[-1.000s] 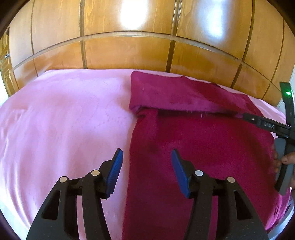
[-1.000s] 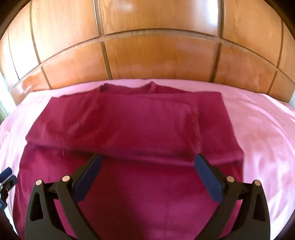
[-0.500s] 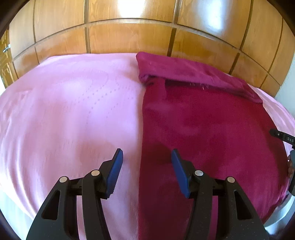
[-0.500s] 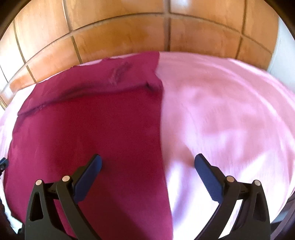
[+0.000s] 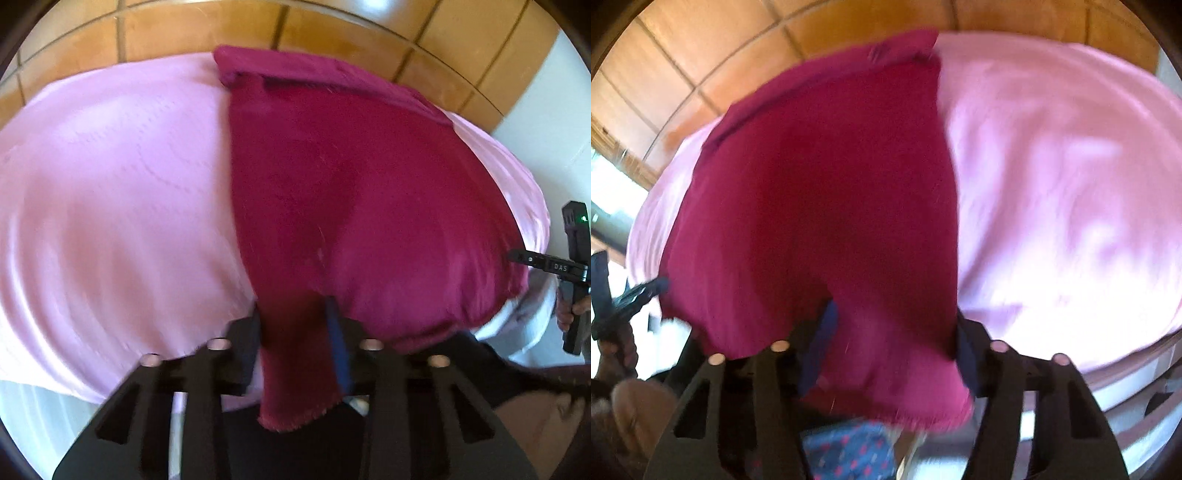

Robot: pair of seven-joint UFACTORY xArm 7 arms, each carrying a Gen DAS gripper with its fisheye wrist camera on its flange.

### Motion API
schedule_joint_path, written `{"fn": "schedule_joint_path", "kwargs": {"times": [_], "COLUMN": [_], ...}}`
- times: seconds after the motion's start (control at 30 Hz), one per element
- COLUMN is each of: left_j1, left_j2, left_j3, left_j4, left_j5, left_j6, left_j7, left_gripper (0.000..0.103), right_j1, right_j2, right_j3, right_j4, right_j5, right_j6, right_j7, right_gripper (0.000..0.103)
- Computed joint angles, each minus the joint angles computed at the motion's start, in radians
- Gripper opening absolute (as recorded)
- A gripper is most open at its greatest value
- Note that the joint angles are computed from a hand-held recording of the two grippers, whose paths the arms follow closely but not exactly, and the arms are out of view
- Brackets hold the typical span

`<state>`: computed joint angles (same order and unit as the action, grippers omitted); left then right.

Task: Fold small clothes

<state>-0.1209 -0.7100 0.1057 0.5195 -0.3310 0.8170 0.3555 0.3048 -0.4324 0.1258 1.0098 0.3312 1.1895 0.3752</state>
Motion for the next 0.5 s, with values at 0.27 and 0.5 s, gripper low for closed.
{"fn": "schedule_joint_path", "kwargs": {"times": [0.27,0.5], "left_j1": [-0.081,-0.114], "left_j2": [0.028,0.284], "left_j3": [0.146,0.186], "left_j4": [0.106,0.292], "left_j5": [-0.239,-0.521], "left_j6": [0.058,0.025], "left_j7": [0.125,0.197], "left_gripper": [0.008,0.008], "right_j1": [0.015,-0.02], "right_j2": [0.087,0.217], "right_j3": [-0.041,-0.044], "right_j4": [0.083,0.141], "right_j5": [0.168,0.212], "right_j6": [-0.128,-0.334], "right_j7": [-0.108,-0.068], "right_gripper": [0.012,0.012]}}
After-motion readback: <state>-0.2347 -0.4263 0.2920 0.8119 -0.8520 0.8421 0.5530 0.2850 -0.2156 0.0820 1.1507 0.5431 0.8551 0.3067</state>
